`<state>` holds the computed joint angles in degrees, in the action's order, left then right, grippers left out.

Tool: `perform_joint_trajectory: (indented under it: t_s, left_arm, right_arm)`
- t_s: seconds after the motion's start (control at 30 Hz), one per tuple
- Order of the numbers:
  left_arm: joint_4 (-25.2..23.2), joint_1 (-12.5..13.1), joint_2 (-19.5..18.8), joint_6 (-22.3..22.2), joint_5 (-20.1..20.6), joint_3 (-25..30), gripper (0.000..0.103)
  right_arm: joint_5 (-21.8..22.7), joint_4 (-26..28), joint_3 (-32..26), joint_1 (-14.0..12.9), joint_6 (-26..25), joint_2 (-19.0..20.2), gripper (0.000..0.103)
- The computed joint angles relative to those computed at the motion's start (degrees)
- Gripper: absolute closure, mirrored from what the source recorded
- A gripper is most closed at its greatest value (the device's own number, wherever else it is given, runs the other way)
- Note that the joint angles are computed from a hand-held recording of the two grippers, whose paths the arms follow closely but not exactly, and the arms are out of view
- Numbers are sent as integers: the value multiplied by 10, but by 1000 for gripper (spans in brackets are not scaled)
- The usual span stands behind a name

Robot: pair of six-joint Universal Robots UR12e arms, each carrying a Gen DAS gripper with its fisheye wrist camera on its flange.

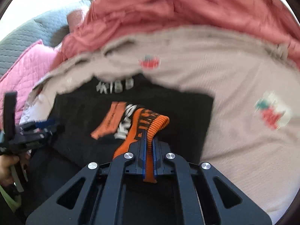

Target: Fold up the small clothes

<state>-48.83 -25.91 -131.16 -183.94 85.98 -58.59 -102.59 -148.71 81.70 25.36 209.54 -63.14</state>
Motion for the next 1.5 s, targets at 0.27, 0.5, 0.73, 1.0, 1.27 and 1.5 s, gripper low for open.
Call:
perform_joint_trajectory:
  t_s: [0.27,0.5,0.73,1.0,1.27,1.5]
  left_arm:
    - [13,-8,-4,2,20,-1,42]
    - [32,-4,9,2,7,-12,41]
    - [16,-7,16,-5,4,-20,38]
    - [19,-6,17,4,6,-30,38]
    - [34,-4,34,-10,-3,-45,28]
    - [52,-5,52,-16,1,-63,9]
  right_arm:
    - [-32,98,-19,-2,3,14,97]
    - [-74,71,-3,4,27,-7,74]
    - [7,18,-13,14,-46,4,61]
    - [14,109,-30,11,-28,19,58]
    - [5,70,-15,14,-6,3,35]
    - [-28,38,-9,22,5,-10,11]
